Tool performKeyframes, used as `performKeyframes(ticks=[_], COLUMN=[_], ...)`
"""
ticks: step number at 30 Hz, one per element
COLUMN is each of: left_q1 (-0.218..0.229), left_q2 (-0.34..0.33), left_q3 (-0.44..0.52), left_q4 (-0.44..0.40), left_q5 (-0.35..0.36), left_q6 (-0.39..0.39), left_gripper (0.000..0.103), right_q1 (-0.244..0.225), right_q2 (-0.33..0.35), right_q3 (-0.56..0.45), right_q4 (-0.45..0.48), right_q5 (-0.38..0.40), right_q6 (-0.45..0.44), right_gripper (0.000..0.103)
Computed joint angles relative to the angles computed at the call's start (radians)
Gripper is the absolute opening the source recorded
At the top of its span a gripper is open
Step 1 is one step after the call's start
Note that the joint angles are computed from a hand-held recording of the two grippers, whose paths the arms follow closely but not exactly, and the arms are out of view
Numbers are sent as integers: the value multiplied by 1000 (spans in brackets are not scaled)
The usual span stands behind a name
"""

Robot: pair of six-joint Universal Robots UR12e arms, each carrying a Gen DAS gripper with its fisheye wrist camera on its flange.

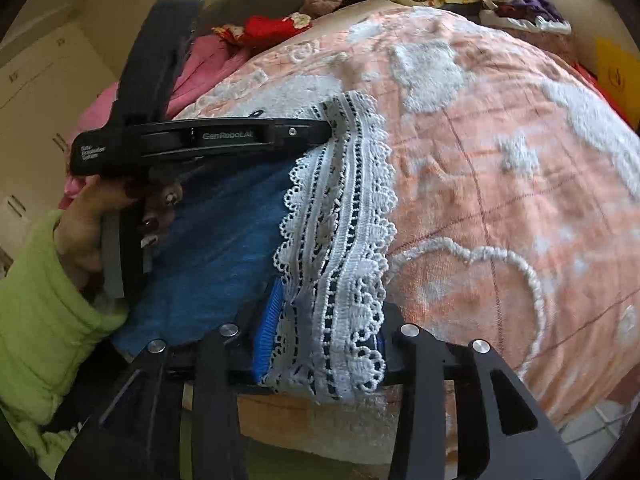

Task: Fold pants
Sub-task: 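Grasp the lace-trimmed leg end with the right gripper while the left gripper grasps the denim beside it, then lift the leg end with both grippers and fold it over toward the waistband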

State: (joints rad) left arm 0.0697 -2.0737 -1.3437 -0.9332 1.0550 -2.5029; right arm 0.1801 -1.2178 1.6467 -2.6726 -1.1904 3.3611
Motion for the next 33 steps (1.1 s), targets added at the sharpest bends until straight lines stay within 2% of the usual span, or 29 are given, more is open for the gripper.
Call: performKeyframes(ticks=[2, 3, 4, 9, 17, 23, 27, 29, 33], left_q1=[-1, 0, 2, 25, 106, 162, 199, 222, 266], left_q2=[1, 2, 3, 13, 65, 99, 99, 97, 98], left_q3=[-8, -10, -8, -5, -48, -113, -144, -155, -182], left_q4=[17, 19, 14, 3, 69, 152, 170, 183, 291], left_q5=[3, 0, -6, -79, -220, -217, -169, -181, -200], left_q6=[4, 4, 4, -14, -92, -139, -222, -273, -407], left_gripper=[17, 16, 14, 10, 10, 11, 13, 17, 24], right_q1=[-6, -12, -17, -9, 40, 107, 148, 176, 212], right_q2=[3, 3, 2, -11, 0, 49, 95, 113, 131], right_q3=[1, 3, 6, -12, -95, -182, -240, -266, -292], right_q4=[-12, -21, -38, -62, -56, 29, 123, 167, 207], right_q5=[24, 53, 83, 88, 116, 126, 123, 83, 27], right_q6=[4, 8, 8, -40, -144, -272, -348, -400, -460], right_gripper=[32, 18, 17, 17, 17, 17, 17, 17, 17])
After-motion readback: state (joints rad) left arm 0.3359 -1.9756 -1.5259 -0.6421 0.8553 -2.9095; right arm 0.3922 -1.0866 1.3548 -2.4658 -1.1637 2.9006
